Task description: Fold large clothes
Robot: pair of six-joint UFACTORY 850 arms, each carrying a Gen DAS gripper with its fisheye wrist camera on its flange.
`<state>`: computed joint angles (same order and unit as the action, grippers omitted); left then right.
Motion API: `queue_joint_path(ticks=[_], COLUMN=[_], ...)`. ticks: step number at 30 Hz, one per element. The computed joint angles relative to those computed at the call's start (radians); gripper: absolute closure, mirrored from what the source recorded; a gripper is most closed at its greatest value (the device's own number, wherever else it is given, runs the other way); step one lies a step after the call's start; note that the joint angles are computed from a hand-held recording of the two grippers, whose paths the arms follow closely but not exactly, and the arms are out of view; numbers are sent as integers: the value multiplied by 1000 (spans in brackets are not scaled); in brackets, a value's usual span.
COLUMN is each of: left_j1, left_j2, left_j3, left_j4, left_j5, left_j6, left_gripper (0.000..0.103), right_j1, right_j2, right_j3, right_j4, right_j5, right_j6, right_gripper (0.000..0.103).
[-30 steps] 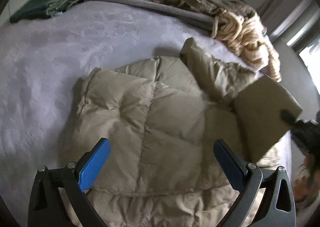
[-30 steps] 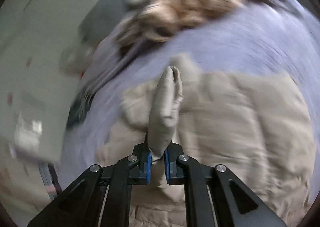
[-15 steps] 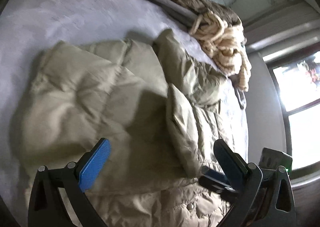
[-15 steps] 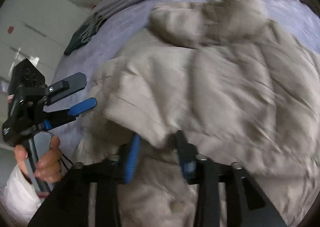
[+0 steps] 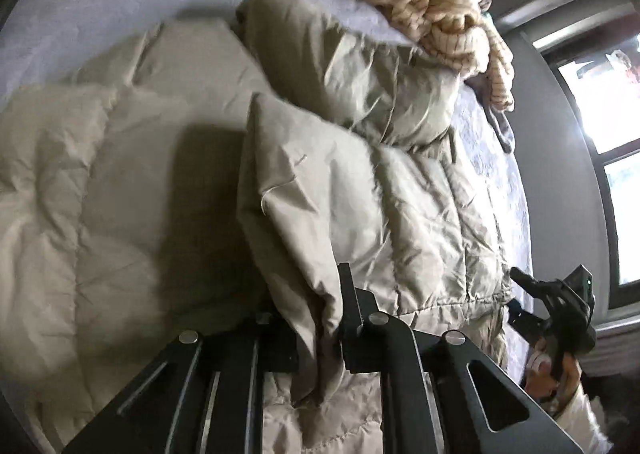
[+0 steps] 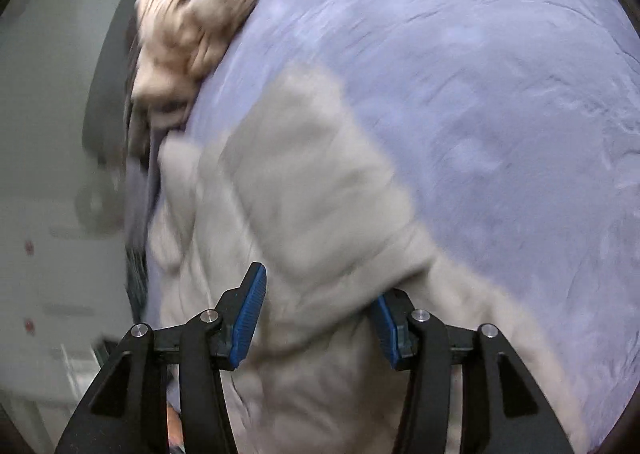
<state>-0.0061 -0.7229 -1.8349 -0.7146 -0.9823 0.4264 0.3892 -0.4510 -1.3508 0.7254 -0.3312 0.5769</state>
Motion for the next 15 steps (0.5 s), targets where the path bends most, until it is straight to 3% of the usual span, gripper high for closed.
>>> queue_joint_path(ticks=[1, 2, 7, 12, 15], left_j1=[0, 1, 14, 22, 17], left_j2=[16, 34, 103, 82, 101], left_j3=[17, 35, 130, 149, 158], left_j4=[-9, -15, 65, 102, 161], left_j5=[17, 33, 95, 99, 137], left_j6=[17, 31, 39, 9, -41], left_gripper=[92, 92, 92, 91, 84], right_j1=[-9, -20, 3, 36, 31], right_j2=[-1, -5, -33, -120, -148], right_j3=[2, -7, -87, -172, -197], right_j4=[-21, -83, -123, -273, -280], right_j5=[3, -16, -33, -143, -153], right_j6=[28, 82, 23, 114, 124], right_gripper=[90, 95, 97, 97, 97])
